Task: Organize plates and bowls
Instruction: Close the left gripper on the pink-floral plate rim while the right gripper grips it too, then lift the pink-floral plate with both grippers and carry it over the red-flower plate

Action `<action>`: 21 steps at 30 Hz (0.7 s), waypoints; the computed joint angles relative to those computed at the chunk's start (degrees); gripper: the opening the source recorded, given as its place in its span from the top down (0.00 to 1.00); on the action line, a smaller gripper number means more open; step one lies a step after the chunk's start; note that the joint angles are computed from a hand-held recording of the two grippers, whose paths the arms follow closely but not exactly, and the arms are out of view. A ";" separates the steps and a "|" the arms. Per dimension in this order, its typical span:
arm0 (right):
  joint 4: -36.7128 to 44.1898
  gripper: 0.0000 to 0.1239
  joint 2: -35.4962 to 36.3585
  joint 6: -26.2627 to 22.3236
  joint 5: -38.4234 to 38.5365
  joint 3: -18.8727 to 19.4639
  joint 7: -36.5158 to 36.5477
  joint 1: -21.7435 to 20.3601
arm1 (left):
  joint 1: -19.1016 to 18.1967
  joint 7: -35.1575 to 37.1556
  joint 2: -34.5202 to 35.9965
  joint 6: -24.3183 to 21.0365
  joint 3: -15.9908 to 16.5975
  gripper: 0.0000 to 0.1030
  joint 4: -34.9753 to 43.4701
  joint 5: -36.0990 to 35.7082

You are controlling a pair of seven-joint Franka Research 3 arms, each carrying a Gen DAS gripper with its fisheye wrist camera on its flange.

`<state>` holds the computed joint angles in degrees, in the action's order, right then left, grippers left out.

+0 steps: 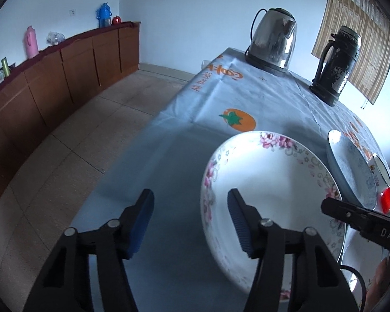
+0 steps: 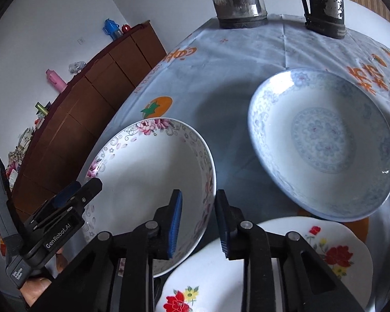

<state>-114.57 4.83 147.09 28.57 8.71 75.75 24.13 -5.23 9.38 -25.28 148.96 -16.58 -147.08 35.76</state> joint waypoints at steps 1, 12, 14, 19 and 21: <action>0.59 0.77 0.44 -0.62 0.03 -0.04 0.11 -0.05 | -0.13 0.27 0.33 0.69 0.39 0.49 -0.07 -0.28; 1.96 0.90 2.51 1.04 -0.46 0.21 -1.14 -0.25 | 2.93 -0.72 0.96 10.42 -0.88 0.83 -2.24 -0.64; 1.55 0.90 2.31 1.68 0.95 0.41 -2.20 -0.41 | 2.67 -0.89 0.83 9.86 -0.81 0.83 -2.21 -0.78; 0.73 0.90 1.26 0.81 5.39 0.70 -5.40 -0.77 | 2.79 -1.16 -0.29 5.93 -1.74 0.83 -1.37 0.92; -0.32 0.90 0.37 1.54 5.37 0.67 -5.16 -0.42 | 2.62 -1.32 -0.82 4.15 -2.19 0.83 -0.80 2.02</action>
<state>-114.89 5.20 148.63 33.94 9.39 70.59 23.71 -2.61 8.05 -26.11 153.11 -18.77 -147.87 37.78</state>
